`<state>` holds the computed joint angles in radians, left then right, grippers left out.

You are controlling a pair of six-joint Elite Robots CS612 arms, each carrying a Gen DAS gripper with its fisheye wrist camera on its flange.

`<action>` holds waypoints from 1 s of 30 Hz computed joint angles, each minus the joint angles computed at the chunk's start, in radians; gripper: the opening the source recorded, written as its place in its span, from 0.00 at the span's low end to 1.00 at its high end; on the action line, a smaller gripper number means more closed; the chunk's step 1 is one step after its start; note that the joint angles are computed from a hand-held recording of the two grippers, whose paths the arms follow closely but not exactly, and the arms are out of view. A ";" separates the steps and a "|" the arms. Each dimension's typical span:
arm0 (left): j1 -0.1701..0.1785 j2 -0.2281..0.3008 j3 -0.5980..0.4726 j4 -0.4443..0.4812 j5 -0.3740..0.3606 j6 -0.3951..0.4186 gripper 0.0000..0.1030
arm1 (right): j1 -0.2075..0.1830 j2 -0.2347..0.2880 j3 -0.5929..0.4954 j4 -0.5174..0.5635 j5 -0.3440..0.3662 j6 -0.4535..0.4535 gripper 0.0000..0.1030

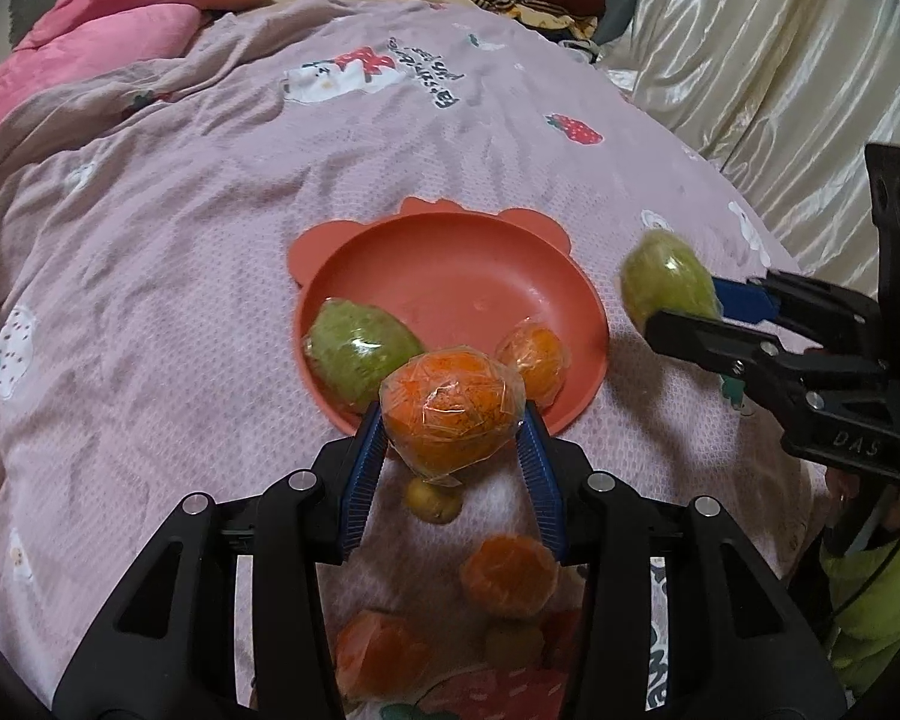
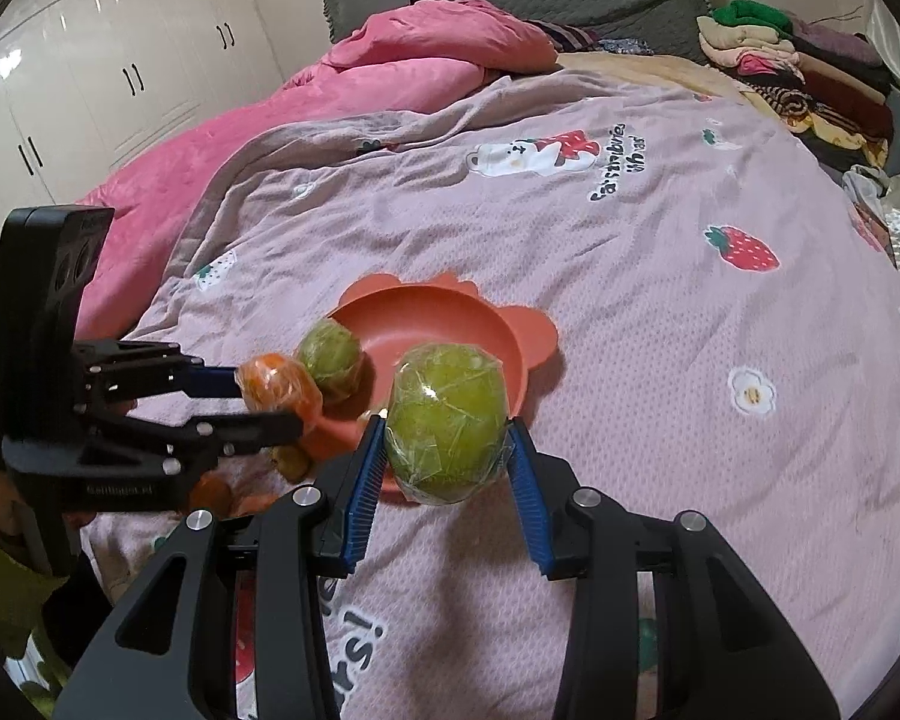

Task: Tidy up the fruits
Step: 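Lower the orange and green fruit onto the plate and open both tools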

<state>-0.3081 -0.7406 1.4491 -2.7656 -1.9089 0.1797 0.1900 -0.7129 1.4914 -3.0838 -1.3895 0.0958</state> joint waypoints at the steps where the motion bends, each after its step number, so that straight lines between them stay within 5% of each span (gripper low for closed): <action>1: -0.001 0.002 -0.003 0.004 0.000 0.001 0.35 | -0.001 0.002 -0.005 0.005 0.003 -0.004 0.38; 30: -0.005 0.039 -0.051 0.061 -0.029 0.011 0.35 | -0.009 0.081 -0.171 0.179 0.052 -0.054 0.38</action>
<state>-0.3131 -0.7012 1.3976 -2.7042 -1.9379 0.1906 0.1815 -0.6323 1.3202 -2.9047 -1.3377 0.0414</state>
